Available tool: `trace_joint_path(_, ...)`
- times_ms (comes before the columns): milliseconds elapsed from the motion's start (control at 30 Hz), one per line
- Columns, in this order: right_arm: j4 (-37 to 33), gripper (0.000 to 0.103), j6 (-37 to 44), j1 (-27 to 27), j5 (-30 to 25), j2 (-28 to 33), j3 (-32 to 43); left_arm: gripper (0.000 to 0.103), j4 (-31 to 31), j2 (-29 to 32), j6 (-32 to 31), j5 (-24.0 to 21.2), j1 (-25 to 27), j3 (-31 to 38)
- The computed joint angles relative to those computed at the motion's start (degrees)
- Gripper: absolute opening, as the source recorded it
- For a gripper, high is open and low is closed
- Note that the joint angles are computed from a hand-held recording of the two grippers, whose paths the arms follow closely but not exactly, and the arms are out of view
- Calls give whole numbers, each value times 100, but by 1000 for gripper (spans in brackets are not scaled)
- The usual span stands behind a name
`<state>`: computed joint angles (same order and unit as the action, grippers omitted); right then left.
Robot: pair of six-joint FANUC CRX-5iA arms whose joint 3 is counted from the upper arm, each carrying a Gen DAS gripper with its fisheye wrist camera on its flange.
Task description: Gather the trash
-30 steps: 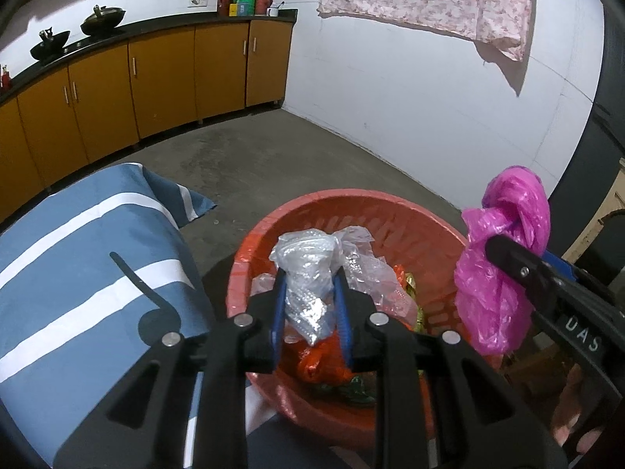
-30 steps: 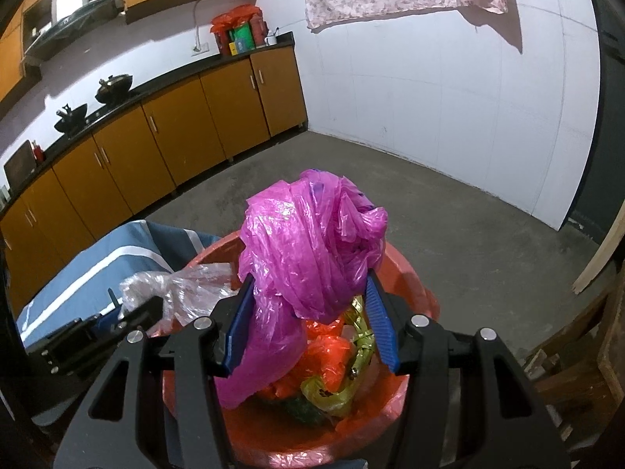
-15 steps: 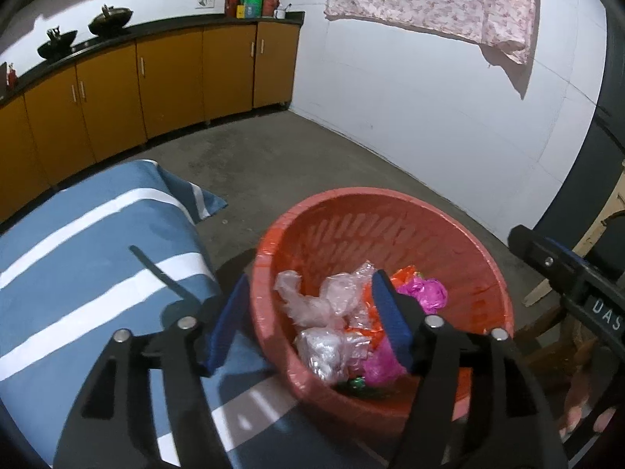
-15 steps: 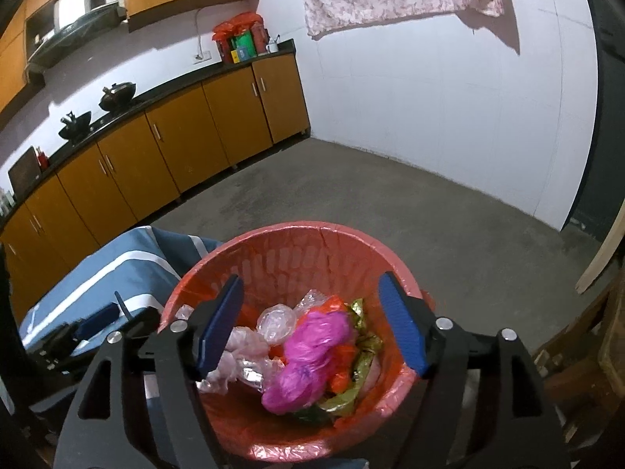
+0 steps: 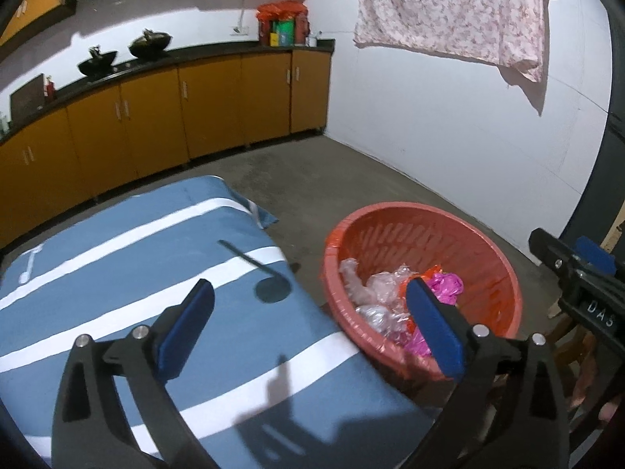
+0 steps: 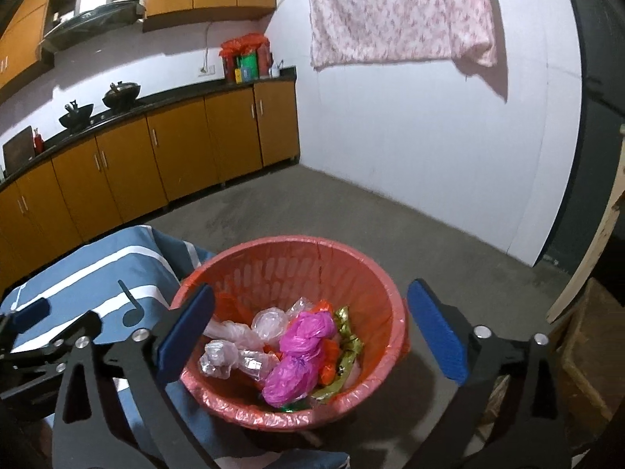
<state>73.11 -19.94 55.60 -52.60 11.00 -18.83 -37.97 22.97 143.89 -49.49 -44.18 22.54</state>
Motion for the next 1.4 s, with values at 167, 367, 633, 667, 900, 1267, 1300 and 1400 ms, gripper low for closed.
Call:
trace_joint_path(167,101,101,-167,232,-199,-158,-98,99,-703,-415,635,-491,-373,-289)
trace_joint_path(367,172,101,-214,632,-646,-310,-230,99,-1424,-870,1218,-1048,-829,-637)
trace_joint_path(633,214,101,-204,1223,-1135,-498,-428,99,-2170,-1501,1998,-1908,-1517,-1233)
trace_joint_path(667,249,101,-237,1310,-1198,-520,-468,99,-2218,-1571,2106,-1999,-1599,-1316)
trace_joint_path(900,371,101,-338,1765,-1412,-607,-681,99,-2495,-1820,2589,-2843,-2160,-1618)
trace_joint_path(1267,387,101,-352,2322,-1552,-604,-836,99,-2676,-2069,3308,-3891,-2938,-1980)
trace_joint_path(1300,370,101,-376,2356,-1556,-606,-844,99,-2670,-2069,3349,-3957,-2987,-1994)
trace_joint_path(1400,327,101,-392,2483,-1647,-610,-868,99,-2661,-2062,3483,-4134,-3127,-2019)
